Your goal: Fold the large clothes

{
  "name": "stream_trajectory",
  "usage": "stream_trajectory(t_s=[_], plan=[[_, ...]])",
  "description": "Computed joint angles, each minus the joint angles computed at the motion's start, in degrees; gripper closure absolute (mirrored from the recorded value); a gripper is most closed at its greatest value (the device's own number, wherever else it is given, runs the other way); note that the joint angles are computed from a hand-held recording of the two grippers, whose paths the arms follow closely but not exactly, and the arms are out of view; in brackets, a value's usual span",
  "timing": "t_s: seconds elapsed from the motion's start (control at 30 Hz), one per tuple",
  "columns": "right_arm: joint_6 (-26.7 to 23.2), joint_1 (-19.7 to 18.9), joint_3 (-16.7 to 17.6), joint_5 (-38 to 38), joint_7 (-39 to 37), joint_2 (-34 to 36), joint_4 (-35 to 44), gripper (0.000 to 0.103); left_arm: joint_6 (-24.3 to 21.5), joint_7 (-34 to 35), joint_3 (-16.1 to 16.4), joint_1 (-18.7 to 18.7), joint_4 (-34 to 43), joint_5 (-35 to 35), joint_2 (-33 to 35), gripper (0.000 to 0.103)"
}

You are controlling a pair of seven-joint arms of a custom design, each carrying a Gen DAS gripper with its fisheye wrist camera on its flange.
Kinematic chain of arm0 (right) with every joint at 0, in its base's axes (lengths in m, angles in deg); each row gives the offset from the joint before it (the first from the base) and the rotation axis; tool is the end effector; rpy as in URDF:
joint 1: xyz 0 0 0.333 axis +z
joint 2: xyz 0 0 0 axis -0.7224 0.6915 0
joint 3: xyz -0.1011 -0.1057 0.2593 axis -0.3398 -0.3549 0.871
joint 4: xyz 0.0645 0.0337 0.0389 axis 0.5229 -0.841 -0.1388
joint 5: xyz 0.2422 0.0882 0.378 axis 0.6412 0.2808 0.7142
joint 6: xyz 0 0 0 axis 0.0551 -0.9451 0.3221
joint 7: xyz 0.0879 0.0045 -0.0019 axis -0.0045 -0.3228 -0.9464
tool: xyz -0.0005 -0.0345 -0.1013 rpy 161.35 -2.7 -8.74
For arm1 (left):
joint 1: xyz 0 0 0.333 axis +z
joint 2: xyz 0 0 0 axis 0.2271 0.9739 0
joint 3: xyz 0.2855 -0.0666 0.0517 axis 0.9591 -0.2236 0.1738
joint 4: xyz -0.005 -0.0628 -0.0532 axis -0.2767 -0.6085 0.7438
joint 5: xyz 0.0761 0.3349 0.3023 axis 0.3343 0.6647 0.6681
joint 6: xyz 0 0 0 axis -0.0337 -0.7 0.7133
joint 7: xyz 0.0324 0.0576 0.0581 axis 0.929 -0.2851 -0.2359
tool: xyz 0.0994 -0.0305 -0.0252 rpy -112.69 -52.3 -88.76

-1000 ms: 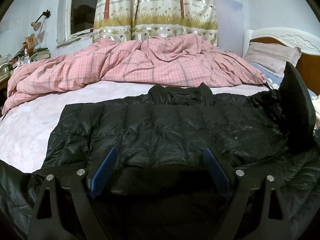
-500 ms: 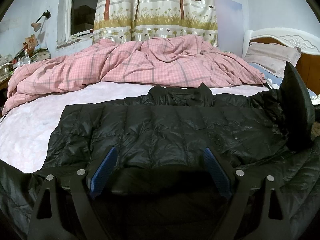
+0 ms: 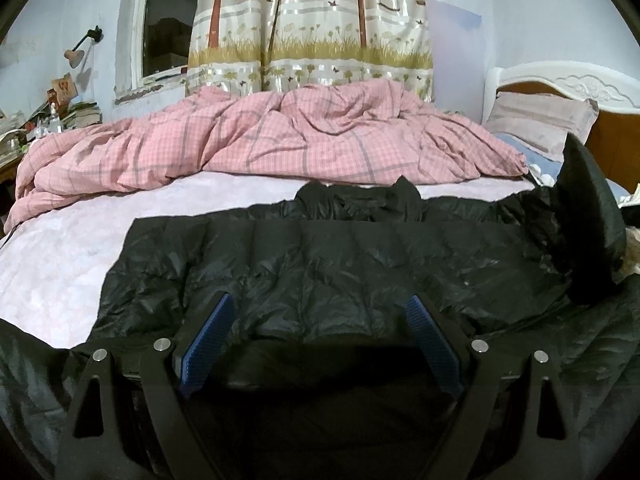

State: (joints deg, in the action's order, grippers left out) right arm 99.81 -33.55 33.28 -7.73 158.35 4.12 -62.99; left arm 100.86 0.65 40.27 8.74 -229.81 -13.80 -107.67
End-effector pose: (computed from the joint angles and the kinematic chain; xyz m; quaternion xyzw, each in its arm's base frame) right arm 0.4596 0.2667 0.5025 -0.5071 0.7451 -0.3382 0.2707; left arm 0.4614 -0.1094 0.4365 -0.5623 0.6605 -0.3835 0.3171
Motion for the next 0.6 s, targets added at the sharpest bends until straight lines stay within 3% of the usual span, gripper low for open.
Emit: stream_trajectory(t_s=[0.1,0.23,0.33,0.43,0.6], plan=[[-1.8,1.3,1.9,-1.6,-2.3,-3.3,1.1,0.098,2.8,-0.7,-2.8,2.4,-1.8,-0.6,-2.4,0.016],[-2.1,2.9,5.4,-4.4,-5.7,-4.8,5.1,0.098,5.5,-0.4,-2.6,1.1,-5.5,-0.5,-8.1,0.017],[0.5,4.1,7.1,-5.3,-7.3,-3.0,9.0,0.098,5.2,0.2,2.0,-4.2,-8.2,1.2,-13.1,0.017],[1.8,4.9,9.0,-7.1,-7.9,0.2,12.9,0.098,5.8,0.8,3.5,-5.9,-10.9,2.0,-18.8,0.017],[3.8,8.3,9.8,-9.1,-9.2,10.7,21.1,0.098,4.7,2.0,10.9,-10.9,-13.9,3.2,-26.9,0.017]])
